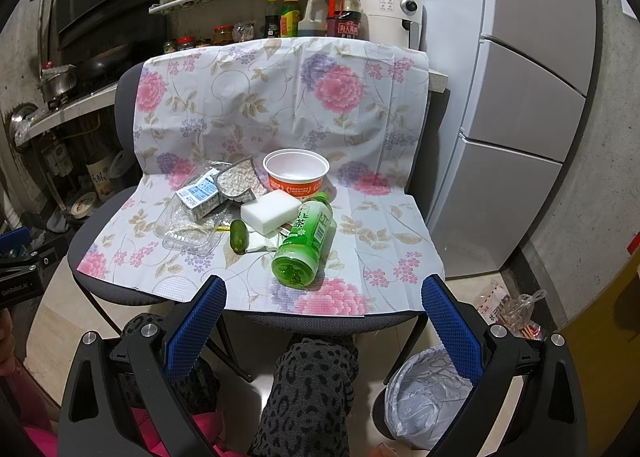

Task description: Collect trash

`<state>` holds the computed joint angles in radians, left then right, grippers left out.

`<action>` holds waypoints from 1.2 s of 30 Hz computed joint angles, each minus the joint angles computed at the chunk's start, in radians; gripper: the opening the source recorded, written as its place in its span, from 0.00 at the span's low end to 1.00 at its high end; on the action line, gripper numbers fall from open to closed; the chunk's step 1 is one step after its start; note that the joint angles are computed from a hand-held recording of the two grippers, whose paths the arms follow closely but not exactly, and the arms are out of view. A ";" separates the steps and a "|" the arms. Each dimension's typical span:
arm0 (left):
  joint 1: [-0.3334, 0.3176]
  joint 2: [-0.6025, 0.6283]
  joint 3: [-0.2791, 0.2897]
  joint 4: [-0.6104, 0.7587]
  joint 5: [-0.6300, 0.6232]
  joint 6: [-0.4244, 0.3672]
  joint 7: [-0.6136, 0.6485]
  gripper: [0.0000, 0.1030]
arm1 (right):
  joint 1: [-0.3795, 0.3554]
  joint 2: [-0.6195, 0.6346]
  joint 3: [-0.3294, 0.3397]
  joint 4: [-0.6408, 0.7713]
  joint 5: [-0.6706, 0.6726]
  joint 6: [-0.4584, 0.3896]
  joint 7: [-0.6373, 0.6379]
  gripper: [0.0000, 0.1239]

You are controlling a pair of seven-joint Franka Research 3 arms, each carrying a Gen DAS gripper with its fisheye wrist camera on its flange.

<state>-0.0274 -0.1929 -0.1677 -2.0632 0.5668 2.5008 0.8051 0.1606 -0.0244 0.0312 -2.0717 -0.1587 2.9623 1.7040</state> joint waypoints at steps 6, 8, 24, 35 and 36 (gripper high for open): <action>-0.001 0.000 0.001 -0.001 -0.001 0.000 0.001 0.94 | 0.000 0.000 0.000 -0.001 -0.002 0.001 0.002 0.78; 0.000 -0.003 0.001 -0.002 -0.001 0.000 0.001 0.94 | 0.000 0.000 -0.001 0.000 -0.003 0.000 0.003 0.78; 0.003 0.003 0.007 0.004 -0.020 -0.003 0.019 0.94 | 0.007 0.014 -0.006 0.026 0.019 -0.026 -0.015 0.78; 0.005 0.137 0.033 0.060 -0.078 0.056 0.078 0.94 | 0.015 0.193 -0.001 0.156 0.239 0.025 -0.251 0.78; 0.004 0.151 0.034 0.067 -0.079 0.058 0.082 0.94 | 0.015 0.218 -0.001 0.182 0.262 0.009 -0.269 0.78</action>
